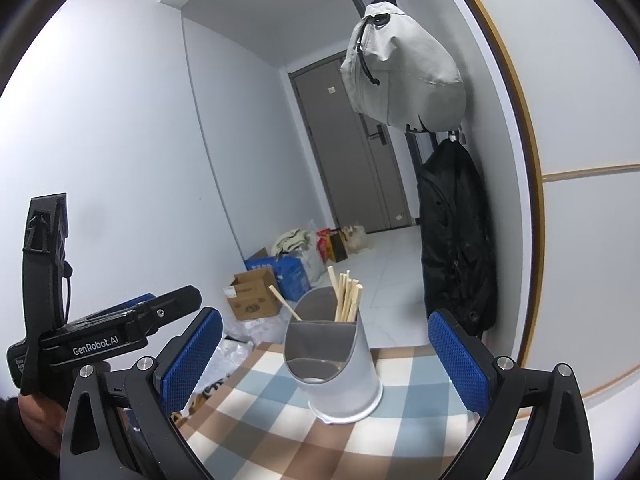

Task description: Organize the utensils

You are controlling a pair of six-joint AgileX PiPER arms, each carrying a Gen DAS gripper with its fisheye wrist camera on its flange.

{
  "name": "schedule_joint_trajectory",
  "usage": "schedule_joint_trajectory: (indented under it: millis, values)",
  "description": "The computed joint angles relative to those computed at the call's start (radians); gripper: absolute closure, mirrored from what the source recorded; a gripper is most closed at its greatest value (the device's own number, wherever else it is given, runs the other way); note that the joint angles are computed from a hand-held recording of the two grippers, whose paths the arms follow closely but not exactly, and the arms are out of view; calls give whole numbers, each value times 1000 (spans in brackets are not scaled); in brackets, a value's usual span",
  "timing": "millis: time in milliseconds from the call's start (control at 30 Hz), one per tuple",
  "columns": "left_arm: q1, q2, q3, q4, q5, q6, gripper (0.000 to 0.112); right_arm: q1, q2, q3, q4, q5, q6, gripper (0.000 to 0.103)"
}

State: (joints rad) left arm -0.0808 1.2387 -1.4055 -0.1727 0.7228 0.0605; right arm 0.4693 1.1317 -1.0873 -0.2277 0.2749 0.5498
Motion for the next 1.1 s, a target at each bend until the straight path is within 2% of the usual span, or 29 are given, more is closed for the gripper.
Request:
schedule_joint_trajectory:
  millis: [167,633,1100]
  values:
    - [-14,8,-14,25,-5,-16,11,7,-8,10,-52,-8,50,0]
    - [-39,7,-17,75,-13,-54,11,-12,-11,15,38,-12,-29,0]
    - [-28,19,-40,23,-3,-23,11,-10,-14,18,22,-10,-8,0]
